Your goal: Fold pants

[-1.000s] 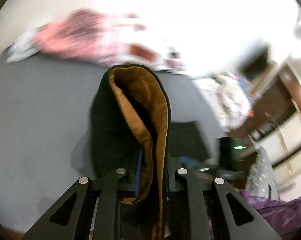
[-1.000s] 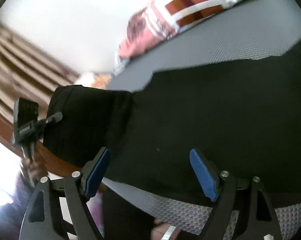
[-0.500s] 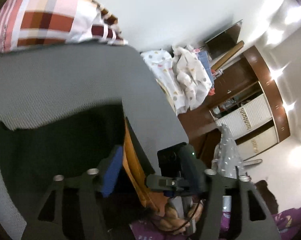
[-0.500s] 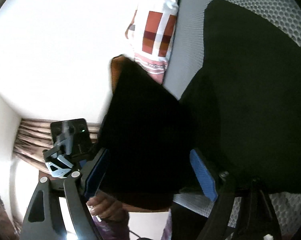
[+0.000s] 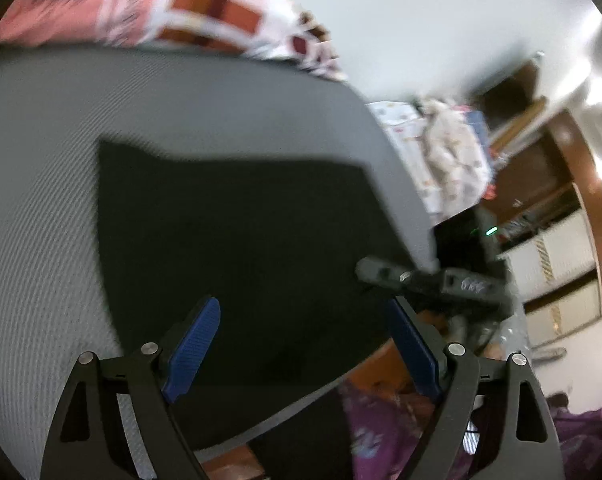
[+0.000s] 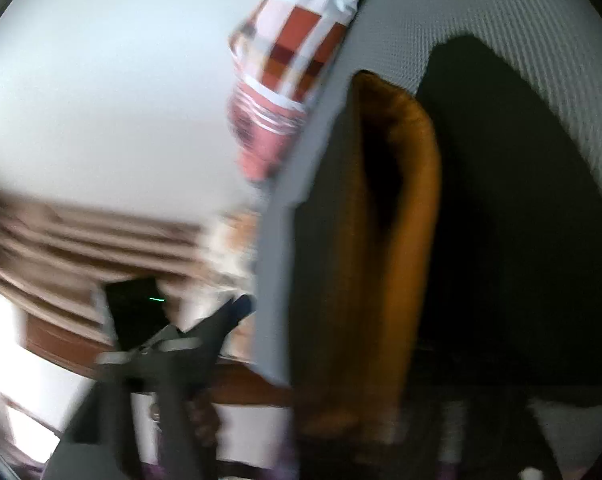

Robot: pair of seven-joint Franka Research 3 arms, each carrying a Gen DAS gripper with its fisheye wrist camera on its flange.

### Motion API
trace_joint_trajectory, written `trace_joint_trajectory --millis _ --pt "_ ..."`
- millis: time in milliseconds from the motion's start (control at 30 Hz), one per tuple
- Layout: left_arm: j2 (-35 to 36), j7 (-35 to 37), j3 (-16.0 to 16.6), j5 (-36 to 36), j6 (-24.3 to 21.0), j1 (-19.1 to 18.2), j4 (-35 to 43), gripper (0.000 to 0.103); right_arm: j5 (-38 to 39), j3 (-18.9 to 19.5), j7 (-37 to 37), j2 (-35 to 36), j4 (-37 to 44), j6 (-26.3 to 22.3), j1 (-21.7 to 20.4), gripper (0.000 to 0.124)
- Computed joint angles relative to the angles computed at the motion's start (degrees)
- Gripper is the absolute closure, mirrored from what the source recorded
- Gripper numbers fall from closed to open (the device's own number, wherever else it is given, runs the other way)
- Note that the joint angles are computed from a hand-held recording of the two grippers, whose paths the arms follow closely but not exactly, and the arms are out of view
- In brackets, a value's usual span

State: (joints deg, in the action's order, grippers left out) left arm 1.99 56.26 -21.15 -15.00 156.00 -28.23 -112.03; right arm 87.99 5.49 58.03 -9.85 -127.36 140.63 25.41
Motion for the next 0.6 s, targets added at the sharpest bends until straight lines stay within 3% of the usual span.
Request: trace_joint_trajectory --millis 100,200,300,433,600 --pt "-2.81 -3.37 0.46 -1.57 2.12 0.13 -5.15 0.018 -5.08 0.16 2.94 0.24 1.83 1.19 -0.45 0.106" --pt "-3.80 -6.69 0.79 1.89 3.45 -0.04 -6.81 0.018 -1.84 -0.86 -1.06 -2.00 1.53 1.36 -0.55 0.106" --pt "-1.75 -8.07 0.77 5.43 1.02 -0.35 -4.42 0.018 -1.82 -1.74 -4.08 -3.08 0.33 1.91 -1.23 0.106" --pt "2.03 -9.87 0.31 9.28 -1.84 -0.64 -0.64 0.018 -0.49 -3.42 -1.83 -3.66 -4.39 0.24 -2.88 0.106" --pt "4.36 -11.82 0.17 14.88 -5.23 -1.22 2.64 0.018 6.31 -3.90 -6.69 -5.11 -7.84 -0.90 -3.60 0.106"
